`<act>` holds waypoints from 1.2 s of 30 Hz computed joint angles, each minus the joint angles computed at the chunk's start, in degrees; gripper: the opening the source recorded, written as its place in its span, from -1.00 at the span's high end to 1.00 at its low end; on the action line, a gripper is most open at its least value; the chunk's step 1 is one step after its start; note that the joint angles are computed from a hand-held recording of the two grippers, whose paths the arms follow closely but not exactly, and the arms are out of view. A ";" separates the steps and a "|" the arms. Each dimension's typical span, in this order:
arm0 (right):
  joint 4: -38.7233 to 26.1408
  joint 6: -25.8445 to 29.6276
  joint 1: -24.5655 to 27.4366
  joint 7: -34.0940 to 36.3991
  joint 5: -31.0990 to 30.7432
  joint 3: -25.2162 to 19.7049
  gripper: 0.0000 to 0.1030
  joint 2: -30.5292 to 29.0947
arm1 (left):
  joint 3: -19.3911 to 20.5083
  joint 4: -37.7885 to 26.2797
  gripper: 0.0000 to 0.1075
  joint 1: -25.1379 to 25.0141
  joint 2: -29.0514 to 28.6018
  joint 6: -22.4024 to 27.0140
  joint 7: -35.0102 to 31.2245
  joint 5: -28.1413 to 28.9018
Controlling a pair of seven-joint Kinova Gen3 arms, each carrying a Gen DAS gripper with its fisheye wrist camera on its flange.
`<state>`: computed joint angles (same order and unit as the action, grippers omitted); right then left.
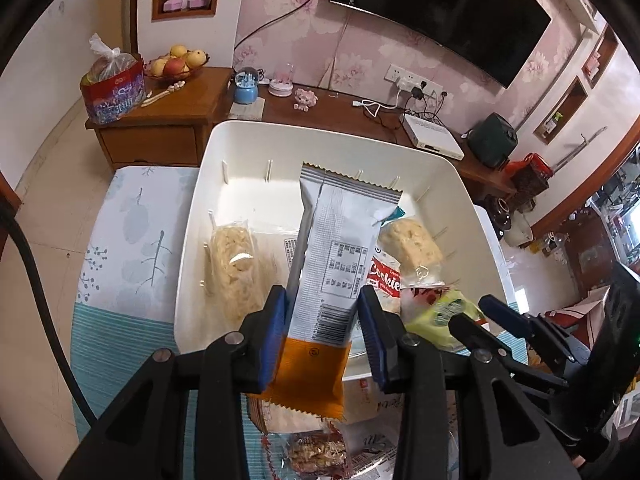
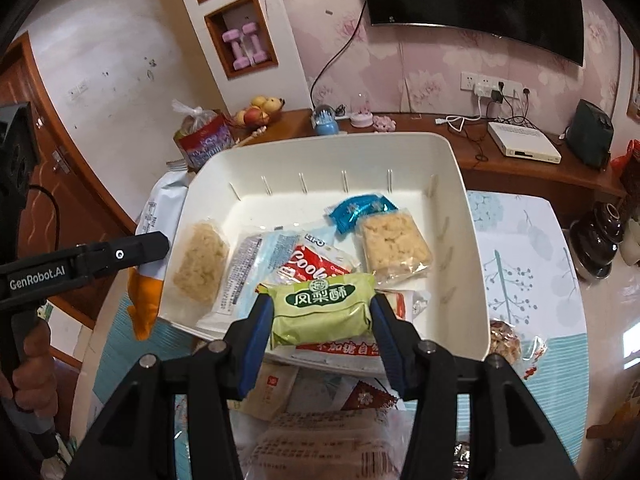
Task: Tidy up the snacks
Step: 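Carry both snacks into the white tray and open both tools, then withdraw both tools from the tray toward the remaining snacks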
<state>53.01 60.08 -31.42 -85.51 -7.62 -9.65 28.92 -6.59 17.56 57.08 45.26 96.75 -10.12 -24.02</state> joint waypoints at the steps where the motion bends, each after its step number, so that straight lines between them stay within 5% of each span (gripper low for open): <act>1: 0.42 -0.60 -0.40 -0.11 0.56 0.26 0.00 -0.21 | 0.05 2.22 0.33 -0.12 -0.94 -1.54 0.57 0.20; 15: 0.48 0.59 -3.09 -7.69 5.89 2.50 -0.06 -2.15 | 1.89 8.79 0.21 0.00 -4.63 -4.60 1.66 -0.71; 28: 9.12 -0.93 -4.76 -16.18 11.55 2.44 -0.08 -10.78 | 3.54 13.89 0.20 4.08 -8.78 -6.08 3.31 -2.86; 36: 15.44 -1.95 -4.47 -22.11 14.42 1.34 -0.08 -15.92 | 4.29 10.38 0.20 6.22 -7.42 -3.23 0.26 -2.20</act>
<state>68.45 58.14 -35.89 -107.62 6.80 -8.31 12.99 -2.30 27.94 63.30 37.84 93.53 -9.86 -26.22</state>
